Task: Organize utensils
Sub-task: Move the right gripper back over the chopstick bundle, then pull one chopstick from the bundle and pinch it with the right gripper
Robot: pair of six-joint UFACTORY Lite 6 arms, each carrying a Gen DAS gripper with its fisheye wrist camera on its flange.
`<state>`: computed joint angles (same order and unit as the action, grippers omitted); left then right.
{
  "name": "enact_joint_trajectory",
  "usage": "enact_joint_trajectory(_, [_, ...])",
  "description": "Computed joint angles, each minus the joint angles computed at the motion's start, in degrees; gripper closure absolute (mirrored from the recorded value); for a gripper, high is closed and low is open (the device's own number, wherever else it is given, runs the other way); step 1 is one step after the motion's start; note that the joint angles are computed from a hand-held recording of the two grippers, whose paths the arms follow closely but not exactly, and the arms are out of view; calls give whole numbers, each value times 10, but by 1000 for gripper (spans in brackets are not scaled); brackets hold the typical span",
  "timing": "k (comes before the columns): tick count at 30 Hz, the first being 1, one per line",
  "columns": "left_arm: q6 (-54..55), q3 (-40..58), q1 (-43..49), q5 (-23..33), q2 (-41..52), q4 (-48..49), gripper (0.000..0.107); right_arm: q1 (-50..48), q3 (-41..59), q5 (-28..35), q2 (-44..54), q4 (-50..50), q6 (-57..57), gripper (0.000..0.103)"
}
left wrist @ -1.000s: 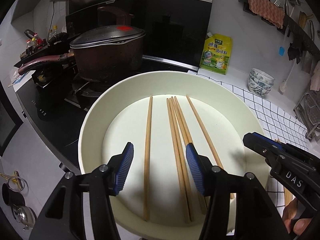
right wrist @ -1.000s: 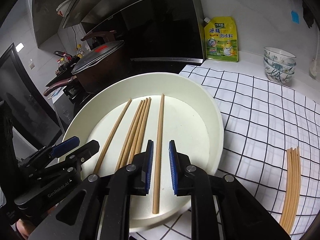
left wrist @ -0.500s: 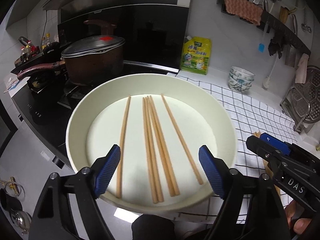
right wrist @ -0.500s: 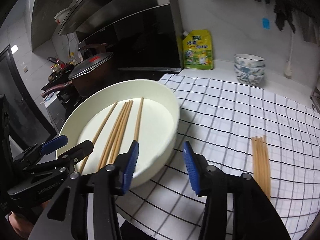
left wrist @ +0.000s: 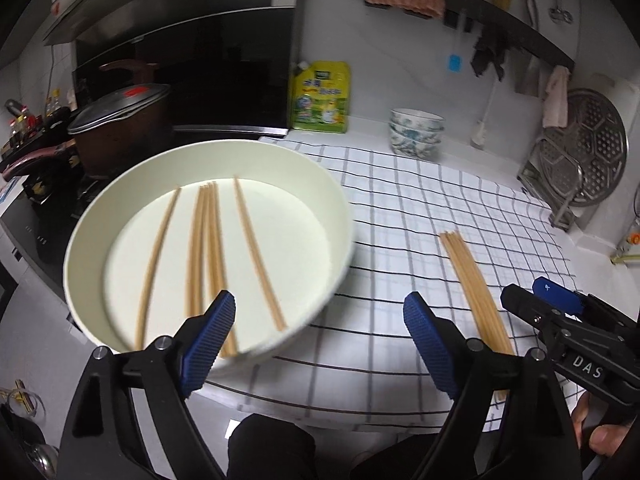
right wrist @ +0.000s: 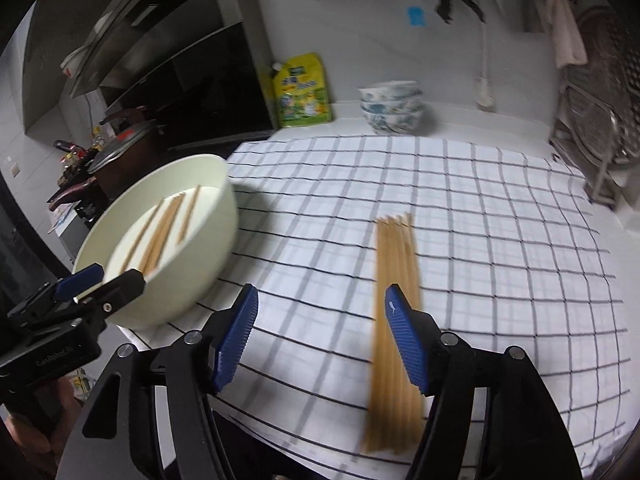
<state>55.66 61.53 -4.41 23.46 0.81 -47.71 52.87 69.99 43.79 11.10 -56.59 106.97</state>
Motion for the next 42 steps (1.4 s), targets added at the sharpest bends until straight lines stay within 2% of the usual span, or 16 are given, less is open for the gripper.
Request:
enact_joint_trajectory(3, [-15, -25, -38, -18, -18, 2, 17, -1, -80, 4, -52, 0, 33, 39])
enact_joint_trajectory(10, [-68, -67, -115, -56, -29, 30, 17, -31, -194, -19, -117, 9, 55, 39])
enact_joint_trajectory(18, [-157, -87, -162, -94, -5, 98, 17, -69, -208, -67, -90, 11, 9, 39])
enact_joint_trajectory(27, [-180, -80, -166, -104, 26, 92, 17, -99, -181, -78, -36, 16, -36, 39])
enact_joint_trajectory(34, [-194, -78, -180, -106, 39, 86, 17, -102, -192, -68, -43, 29, -60, 39])
enact_joint_trajectory(42, [-262, -50, -227, -129, 83, 128, 17, -123, -242, -73, -86, 11, -32, 39])
